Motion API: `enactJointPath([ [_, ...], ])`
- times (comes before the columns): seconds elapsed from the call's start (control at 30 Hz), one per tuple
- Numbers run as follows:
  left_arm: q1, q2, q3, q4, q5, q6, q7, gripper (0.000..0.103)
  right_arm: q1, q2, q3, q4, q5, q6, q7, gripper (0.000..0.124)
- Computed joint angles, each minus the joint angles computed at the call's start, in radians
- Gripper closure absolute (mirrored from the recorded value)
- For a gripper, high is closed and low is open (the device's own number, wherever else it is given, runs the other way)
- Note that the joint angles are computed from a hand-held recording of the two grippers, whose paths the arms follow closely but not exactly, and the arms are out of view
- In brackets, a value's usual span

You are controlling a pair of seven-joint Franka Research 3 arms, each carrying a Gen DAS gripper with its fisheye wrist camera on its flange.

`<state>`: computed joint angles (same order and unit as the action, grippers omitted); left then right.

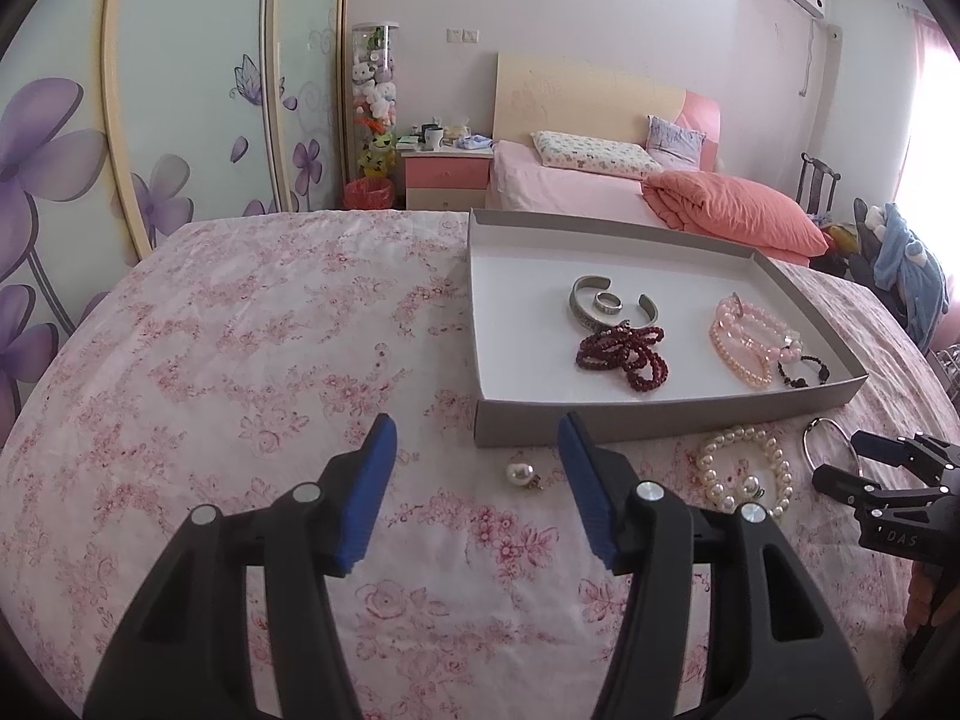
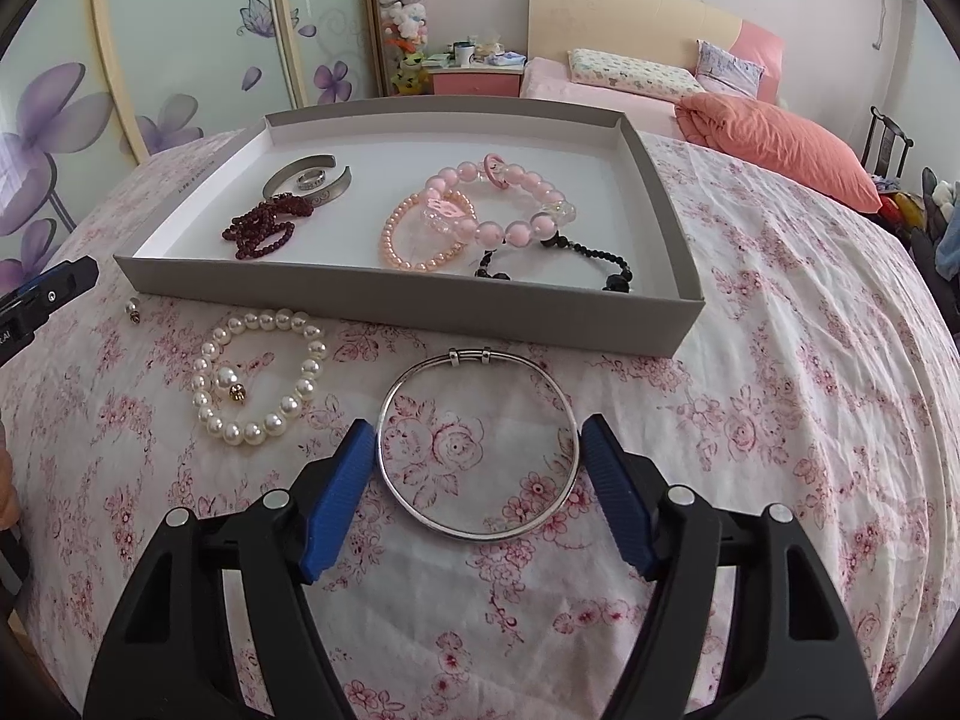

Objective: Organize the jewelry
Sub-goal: 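Withdraw both tools from the tray toward the pearl earring and silver bangle, then grasp the white pearl stud earring with the left tool while the right tool hovers over the bangle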

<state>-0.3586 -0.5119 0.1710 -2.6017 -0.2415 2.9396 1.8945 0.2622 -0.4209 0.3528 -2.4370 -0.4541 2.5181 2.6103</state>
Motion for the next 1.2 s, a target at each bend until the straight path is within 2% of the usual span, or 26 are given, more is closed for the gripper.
enactJointPath([
  [0.4,0.08,0.054,-0.084,0.04,0.057,-0.098,-0.032,0.048,0.0,-0.027,0.002,-0.024,0.011,0.005,-0.005,0.053],
  [0.97,0.118,0.111,-0.159,0.087,0.072,-0.161,-0.053,0.086,-0.008,-0.031,0.009,-0.028,0.021,0.007,-0.012,0.053],
  [1.2,0.12,0.124,-0.168,0.098,0.079,-0.158,-0.062,0.089,-0.009,-0.031,0.009,-0.028,0.021,0.008,-0.013,0.053],
])
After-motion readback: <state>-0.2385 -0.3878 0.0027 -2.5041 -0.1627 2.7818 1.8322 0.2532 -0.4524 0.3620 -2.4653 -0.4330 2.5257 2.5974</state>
